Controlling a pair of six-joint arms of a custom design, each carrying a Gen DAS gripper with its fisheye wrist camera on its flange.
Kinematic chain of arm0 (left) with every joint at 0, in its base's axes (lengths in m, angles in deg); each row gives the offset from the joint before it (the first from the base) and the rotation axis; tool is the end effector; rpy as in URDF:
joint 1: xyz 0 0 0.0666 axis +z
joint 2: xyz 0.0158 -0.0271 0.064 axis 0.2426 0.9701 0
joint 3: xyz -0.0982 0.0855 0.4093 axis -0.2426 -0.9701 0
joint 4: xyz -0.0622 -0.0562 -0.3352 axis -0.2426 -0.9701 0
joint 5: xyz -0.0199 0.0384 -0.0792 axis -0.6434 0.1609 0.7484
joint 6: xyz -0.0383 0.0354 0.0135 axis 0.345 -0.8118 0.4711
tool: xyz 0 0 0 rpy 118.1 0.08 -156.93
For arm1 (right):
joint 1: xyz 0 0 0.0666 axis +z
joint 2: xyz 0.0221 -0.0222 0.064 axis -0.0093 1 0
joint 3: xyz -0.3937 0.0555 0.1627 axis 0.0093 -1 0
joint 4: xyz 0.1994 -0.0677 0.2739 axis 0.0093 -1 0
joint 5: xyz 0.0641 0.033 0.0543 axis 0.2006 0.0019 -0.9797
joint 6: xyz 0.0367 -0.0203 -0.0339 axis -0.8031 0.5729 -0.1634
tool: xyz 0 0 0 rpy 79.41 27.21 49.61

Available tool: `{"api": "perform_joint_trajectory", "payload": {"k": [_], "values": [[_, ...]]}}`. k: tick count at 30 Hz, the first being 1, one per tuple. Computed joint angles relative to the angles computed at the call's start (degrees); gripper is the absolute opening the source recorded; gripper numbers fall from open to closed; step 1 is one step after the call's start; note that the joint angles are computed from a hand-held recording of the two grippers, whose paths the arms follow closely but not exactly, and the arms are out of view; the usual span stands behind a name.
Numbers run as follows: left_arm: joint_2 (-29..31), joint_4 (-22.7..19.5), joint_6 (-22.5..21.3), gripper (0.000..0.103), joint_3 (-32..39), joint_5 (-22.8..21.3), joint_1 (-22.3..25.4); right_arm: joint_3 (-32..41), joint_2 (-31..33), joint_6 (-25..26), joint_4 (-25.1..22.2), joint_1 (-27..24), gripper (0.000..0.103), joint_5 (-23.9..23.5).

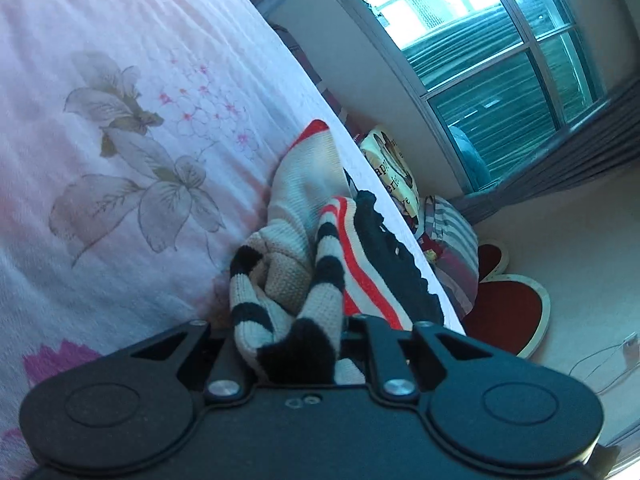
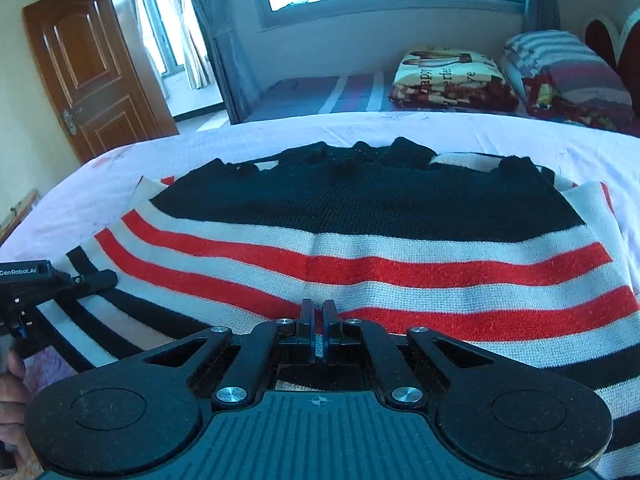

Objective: Fold small clothes

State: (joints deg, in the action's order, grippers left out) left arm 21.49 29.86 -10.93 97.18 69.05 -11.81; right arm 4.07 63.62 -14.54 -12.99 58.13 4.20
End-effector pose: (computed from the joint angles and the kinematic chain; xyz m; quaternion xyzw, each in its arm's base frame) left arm 0.4131 -0.2170 0.3679 -0.0602 0.8625 -0.4267 0.2653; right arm 0.2167 0.3115 0.4338 0.1758 0.8975 0.0707 0.3982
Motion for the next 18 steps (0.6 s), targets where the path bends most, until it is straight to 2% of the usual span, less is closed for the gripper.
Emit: {"api": "perform_joint_trajectory", "payload": {"k": [9, 14, 18], "values": [[-1.43, -0.83, -4.43, 0.013, 0.64, 0.33, 0.27, -0.41, -0.57, -1.14, 0.42, -0.02, 0.000, -0.08], [-3.95, -3.30, -10.87, 0.013, 3.90, -0.43, -1.93, -0.94, -0.93, -1.92, 1.02, -0.26, 0.000, -0.09], [-5.14, -7.69, -17.54, 0.013, 9.37, -1.43, -6.57, -1.41, -1.37, -2.97, 1.56, -0.26, 0.000, -0.04]]}}
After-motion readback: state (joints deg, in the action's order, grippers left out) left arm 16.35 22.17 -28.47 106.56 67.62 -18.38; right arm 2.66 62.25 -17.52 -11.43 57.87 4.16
